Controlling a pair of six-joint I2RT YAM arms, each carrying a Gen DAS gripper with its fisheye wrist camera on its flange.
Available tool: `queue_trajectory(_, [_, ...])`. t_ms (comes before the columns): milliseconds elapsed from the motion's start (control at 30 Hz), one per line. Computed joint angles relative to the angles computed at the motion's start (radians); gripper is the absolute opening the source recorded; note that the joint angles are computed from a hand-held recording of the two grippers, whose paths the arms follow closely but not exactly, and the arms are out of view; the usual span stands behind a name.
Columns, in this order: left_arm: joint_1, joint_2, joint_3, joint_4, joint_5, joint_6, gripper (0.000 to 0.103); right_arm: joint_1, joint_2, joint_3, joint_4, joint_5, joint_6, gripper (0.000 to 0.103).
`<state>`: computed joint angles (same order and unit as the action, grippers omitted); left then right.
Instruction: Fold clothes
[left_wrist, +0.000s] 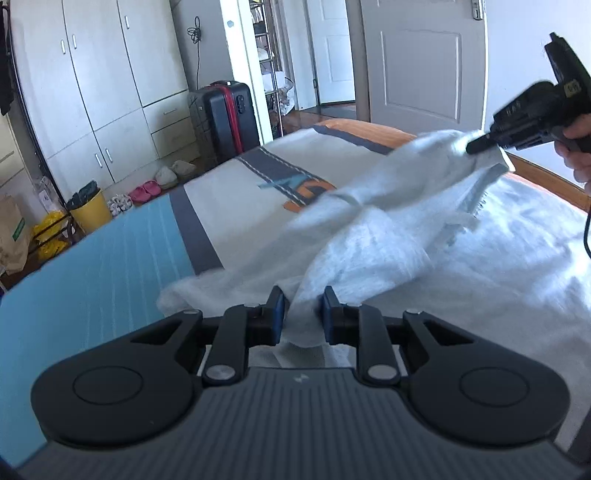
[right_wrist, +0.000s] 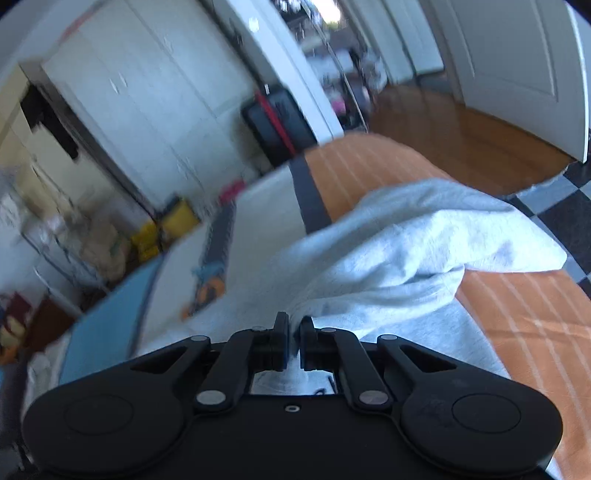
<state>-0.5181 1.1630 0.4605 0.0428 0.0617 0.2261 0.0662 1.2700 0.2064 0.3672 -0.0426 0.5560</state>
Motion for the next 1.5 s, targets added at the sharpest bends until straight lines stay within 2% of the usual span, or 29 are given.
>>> queue_trajectory(100, [0.058,0.076,0.128,-0.010,0.041,0.101,0.016,-0.033,0.048,0.188,-0.180,-0.006,-0.119,0.006])
queue_trajectory(167, [0.090,0.171,0.262,-0.024,0.051,0.136,0.012,-0.047,0.114,0.347,-0.276,0.005,-0.187,0.006])
queue_trajectory(267, [0.110,0.393,0.520,0.000,-0.035,0.128,0.010,-0.018,0.267,0.593,-0.296,0.095,-0.271,0.008])
queue_trajectory(333, [0.126,0.570,0.705,0.030,-0.127,0.092,0.012,0.007,0.370,0.716,-0.266,0.171,-0.250,0.019])
queue_trajectory(367, [0.135,0.644,0.796,0.013,-0.164,0.066,0.016,0.018,0.408,0.758,-0.258,0.198,-0.217,0.043])
queue_trajectory(400, [0.147,0.697,0.872,-0.042,-0.186,0.027,0.025,0.032,0.424,0.770,-0.246,0.227,-0.177,0.053])
queue_trajectory(433, [0.158,0.753,0.952,-0.100,-0.207,-0.014,0.026,0.051,0.428,0.764,-0.225,0.259,-0.138,0.053])
queue_trajectory(467, [0.173,0.776,0.983,-0.130,-0.184,-0.049,0.026,0.068,0.414,0.734,-0.198,0.276,-0.109,0.053])
queue_trajectory(500, [0.195,0.757,0.964,-0.161,-0.093,-0.075,0.029,0.084,0.384,0.679,-0.165,0.279,-0.089,0.053])
queue_trajectory(567, [0.225,0.695,0.848,-0.138,0.064,-0.087,0.039,0.120,0.324,0.572,-0.099,0.289,-0.048,0.053])
queue_trajectory(600, [0.228,0.667,0.789,-0.137,0.100,-0.071,0.042,0.135,0.299,0.522,-0.075,0.278,-0.030,0.053])
queue_trajectory(667, [0.224,0.632,0.705,-0.151,0.176,-0.026,0.042,0.157,0.261,0.427,-0.039,0.222,0.000,0.054])
queue_trajectory(767, [0.194,0.625,0.655,-0.188,0.263,-0.005,0.043,0.200,0.289,0.375,-0.016,0.196,0.022,0.054])
queue_trajectory(833, [0.172,0.646,0.672,-0.239,0.306,-0.031,0.048,0.229,0.351,0.382,0.009,0.244,0.007,0.054])
queue_trajectory(900, [0.148,0.660,0.665,-0.265,0.318,-0.074,0.059,0.223,0.415,0.432,-0.022,0.312,-0.006,0.054])
queue_trajectory(967, [0.126,0.697,0.689,-0.272,0.279,-0.097,0.061,0.173,0.462,0.503,-0.087,0.327,-0.035,0.054])
queue_trajectory(1033, [0.112,0.744,0.726,-0.282,0.254,-0.074,0.061,0.111,0.510,0.595,-0.162,0.311,-0.109,0.055])
queue_trajectory(1067, [0.106,0.766,0.742,-0.281,0.247,-0.054,0.056,0.083,0.535,0.636,-0.194,0.309,-0.144,0.056])
queue_trajectory(1133, [0.089,0.807,0.771,-0.257,0.225,-0.016,0.026,0.034,0.603,0.757,-0.292,0.285,-0.180,0.063])
queue_trajectory(1167, [0.081,0.831,0.792,-0.246,0.202,-0.006,0.009,0.005,0.647,0.829,-0.355,0.212,-0.187,0.070])
queue_trajectory(1200, [0.079,0.851,0.810,-0.236,0.195,-0.007,0.007,-0.024,0.699,0.907,-0.422,0.112,-0.192,0.076])
queue_trajectory(1267, [0.091,0.865,0.821,-0.218,0.223,-0.044,0.006,-0.049,0.825,1.054,-0.521,-0.013,-0.194,0.077])
queue_trajectory(1300, [0.096,0.861,0.819,-0.212,0.224,-0.047,0.005,-0.037,0.878,1.108,-0.548,-0.001,-0.201,0.077])
queue_trajectory(1333, [0.100,0.853,0.813,-0.198,0.218,-0.039,0.005,-0.008,0.919,1.142,-0.557,0.072,-0.213,0.077])
queue_trajectory(1367, [0.104,0.842,0.810,-0.186,0.206,-0.021,0.005,0.019,0.942,1.158,-0.545,0.142,-0.252,0.067])
queue_trajectory(1400, [0.110,0.828,0.813,-0.173,0.187,0.012,0.005,0.046,0.950,1.156,-0.508,0.208,-0.320,0.019])
queue_trajectory(1433, [0.116,0.814,0.817,-0.160,0.169,0.045,0.005,0.071,0.958,1.155,-0.467,0.272,-0.391,0.008])
queue_trajectory(1500, [0.124,0.809,0.841,-0.114,0.127,0.107,0.005,0.093,0.936,1.136,-0.375,0.330,-0.461,0.006])
